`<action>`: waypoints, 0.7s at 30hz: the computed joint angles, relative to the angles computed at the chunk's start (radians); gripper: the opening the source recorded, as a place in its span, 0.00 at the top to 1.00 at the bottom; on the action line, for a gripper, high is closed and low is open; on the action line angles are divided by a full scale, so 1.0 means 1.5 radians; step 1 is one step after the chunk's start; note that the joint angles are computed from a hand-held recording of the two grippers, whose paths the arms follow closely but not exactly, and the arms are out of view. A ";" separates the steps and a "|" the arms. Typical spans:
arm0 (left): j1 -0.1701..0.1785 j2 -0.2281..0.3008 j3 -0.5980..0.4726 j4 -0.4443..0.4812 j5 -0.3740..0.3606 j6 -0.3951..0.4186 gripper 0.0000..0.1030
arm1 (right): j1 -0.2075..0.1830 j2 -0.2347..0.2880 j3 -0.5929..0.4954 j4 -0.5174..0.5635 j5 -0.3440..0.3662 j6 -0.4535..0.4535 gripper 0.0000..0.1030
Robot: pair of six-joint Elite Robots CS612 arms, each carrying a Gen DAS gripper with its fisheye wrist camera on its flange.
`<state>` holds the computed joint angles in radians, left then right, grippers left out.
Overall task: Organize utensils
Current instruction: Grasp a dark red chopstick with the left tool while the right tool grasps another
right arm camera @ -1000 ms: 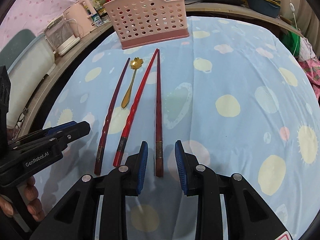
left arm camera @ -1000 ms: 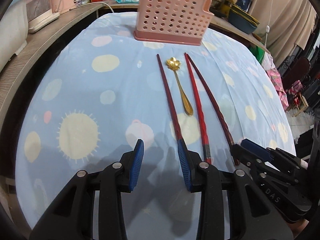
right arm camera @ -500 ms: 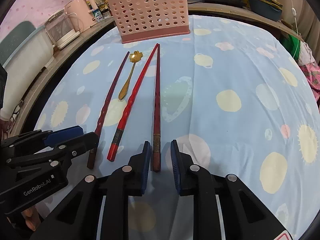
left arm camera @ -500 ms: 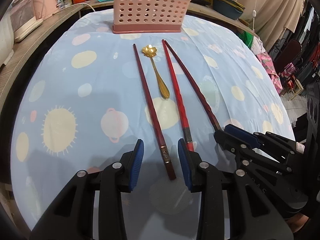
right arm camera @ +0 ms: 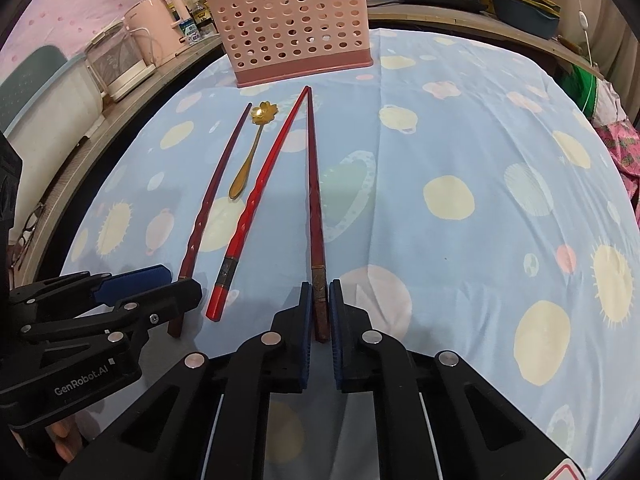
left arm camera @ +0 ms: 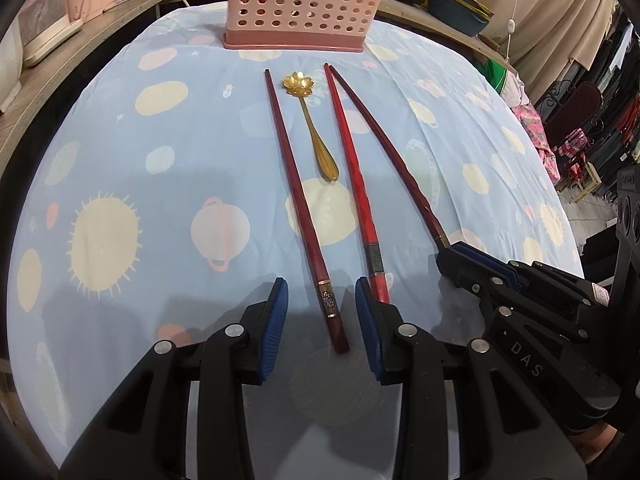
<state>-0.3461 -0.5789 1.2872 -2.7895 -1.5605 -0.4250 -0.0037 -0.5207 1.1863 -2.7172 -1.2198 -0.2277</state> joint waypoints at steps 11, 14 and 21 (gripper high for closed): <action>0.007 -0.002 0.009 -0.015 -0.023 -0.018 0.91 | -0.001 0.000 0.000 0.001 0.002 0.001 0.92; 0.008 -0.004 0.012 -0.022 -0.016 -0.023 0.92 | -0.001 -0.001 0.001 0.002 0.004 0.002 0.92; 0.010 -0.019 0.031 -0.062 0.037 -0.034 0.93 | -0.005 -0.011 0.013 -0.008 0.018 0.008 0.93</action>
<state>-0.3317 -0.6073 1.3337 -2.8827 -1.5049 -0.4755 -0.0113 -0.5376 1.2058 -2.7297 -1.1926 -0.2155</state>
